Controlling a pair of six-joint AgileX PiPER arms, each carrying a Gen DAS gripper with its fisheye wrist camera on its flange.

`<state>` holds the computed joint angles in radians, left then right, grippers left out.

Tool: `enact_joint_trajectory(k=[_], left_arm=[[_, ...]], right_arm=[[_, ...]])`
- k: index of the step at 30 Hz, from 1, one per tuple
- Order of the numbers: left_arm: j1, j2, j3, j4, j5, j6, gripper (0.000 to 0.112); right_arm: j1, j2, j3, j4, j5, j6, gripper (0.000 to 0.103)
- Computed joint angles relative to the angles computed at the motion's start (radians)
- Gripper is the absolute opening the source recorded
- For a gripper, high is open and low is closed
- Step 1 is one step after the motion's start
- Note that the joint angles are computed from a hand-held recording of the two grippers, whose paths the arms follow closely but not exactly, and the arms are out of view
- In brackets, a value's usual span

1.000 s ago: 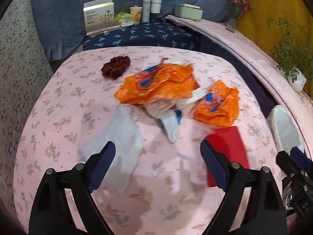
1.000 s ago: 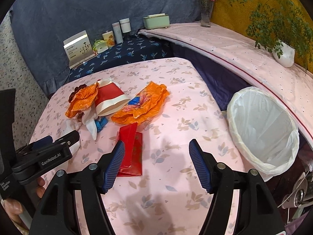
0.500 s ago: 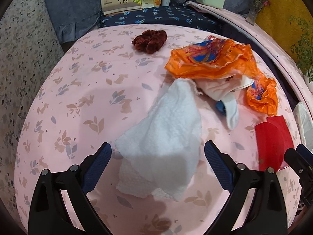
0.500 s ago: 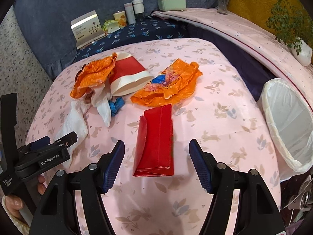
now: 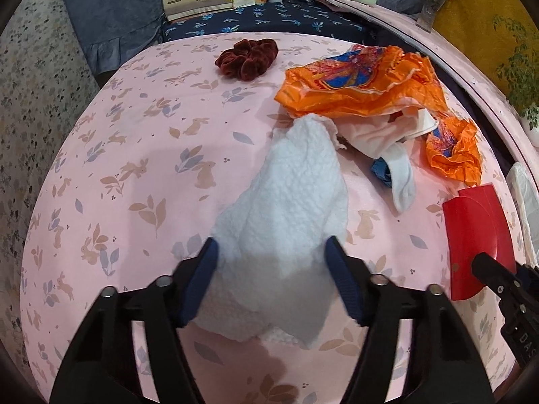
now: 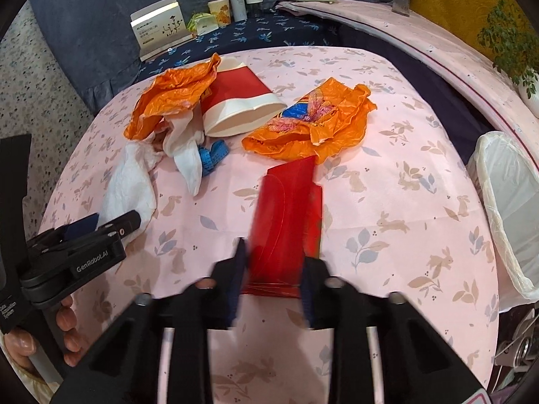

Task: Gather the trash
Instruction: 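Grasp the white tissue with the left tool while the right tool grasps the red envelope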

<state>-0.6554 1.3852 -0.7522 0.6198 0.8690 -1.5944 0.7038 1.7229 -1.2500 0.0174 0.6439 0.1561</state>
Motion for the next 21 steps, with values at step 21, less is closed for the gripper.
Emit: enact_joint_trajectory(k=[21], left_arm=[[-0.202, 0.056, -0.273, 0.006, 0.097, 0.003, 0.008]], right_arm=[[-0.130, -0.222, 0.072, 0.086, -0.024, -0.122, 0.001]])
